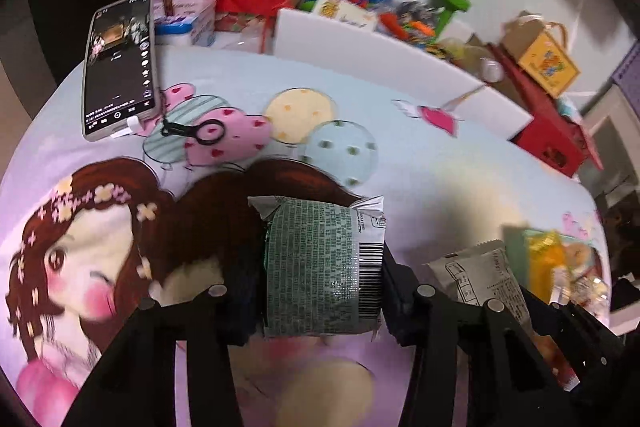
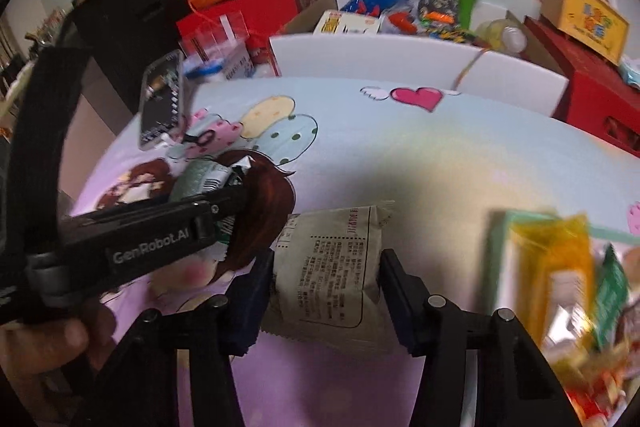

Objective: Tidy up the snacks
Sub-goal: 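Carry the green-striped pack with the left tool while the right tool carries the pastry to the tray, then open the left tool to drop the green-striped pack into the tray while the right tool drops the pastry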

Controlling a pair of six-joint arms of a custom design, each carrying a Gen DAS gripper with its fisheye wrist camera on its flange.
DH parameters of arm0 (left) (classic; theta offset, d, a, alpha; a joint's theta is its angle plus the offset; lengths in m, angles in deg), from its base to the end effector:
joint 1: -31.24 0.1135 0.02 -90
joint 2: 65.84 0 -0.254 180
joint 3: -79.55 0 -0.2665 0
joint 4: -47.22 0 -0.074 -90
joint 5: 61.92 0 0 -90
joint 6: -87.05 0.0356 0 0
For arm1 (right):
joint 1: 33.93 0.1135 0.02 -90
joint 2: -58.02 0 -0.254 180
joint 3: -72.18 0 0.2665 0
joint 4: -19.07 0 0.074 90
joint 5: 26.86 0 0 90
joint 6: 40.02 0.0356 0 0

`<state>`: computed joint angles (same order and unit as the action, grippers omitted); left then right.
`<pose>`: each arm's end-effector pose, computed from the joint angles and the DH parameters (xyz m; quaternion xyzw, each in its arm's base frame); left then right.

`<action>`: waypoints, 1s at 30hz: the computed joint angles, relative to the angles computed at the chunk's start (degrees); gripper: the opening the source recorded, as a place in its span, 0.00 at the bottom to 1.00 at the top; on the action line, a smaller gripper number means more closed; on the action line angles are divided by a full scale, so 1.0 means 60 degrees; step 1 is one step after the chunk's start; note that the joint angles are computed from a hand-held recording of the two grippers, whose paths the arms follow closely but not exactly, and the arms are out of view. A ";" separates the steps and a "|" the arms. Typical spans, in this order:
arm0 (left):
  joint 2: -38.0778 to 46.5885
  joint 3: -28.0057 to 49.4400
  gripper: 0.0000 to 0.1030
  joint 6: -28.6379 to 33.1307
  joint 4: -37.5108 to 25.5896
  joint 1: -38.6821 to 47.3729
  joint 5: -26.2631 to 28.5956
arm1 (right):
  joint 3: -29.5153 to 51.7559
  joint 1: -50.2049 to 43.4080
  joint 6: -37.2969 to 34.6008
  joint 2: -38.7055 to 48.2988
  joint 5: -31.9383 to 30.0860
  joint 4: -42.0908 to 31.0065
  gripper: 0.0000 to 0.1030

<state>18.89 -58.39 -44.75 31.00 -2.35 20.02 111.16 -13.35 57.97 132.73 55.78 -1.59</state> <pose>0.2102 -0.1336 0.0923 -0.0876 0.9572 -0.1100 0.2531 0.2136 0.0851 0.1118 -0.1232 0.9475 0.1307 0.2644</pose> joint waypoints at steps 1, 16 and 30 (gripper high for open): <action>-0.0243 -0.0021 0.49 -0.0182 -0.0168 -0.0226 -0.0114 | -0.0165 -0.0111 -0.0044 -0.0588 -0.0065 -0.0361 0.54; 0.1092 0.4601 0.50 -0.0991 -0.2505 -0.5020 -0.1444 | 0.0330 -1.1569 -0.7601 -0.5027 -0.4117 -0.7389 0.54; 0.4689 0.8672 0.51 -0.0982 -0.4201 -0.5803 -0.1037 | 0.1313 -1.4559 -0.9931 -0.0199 -0.3875 -0.5892 0.54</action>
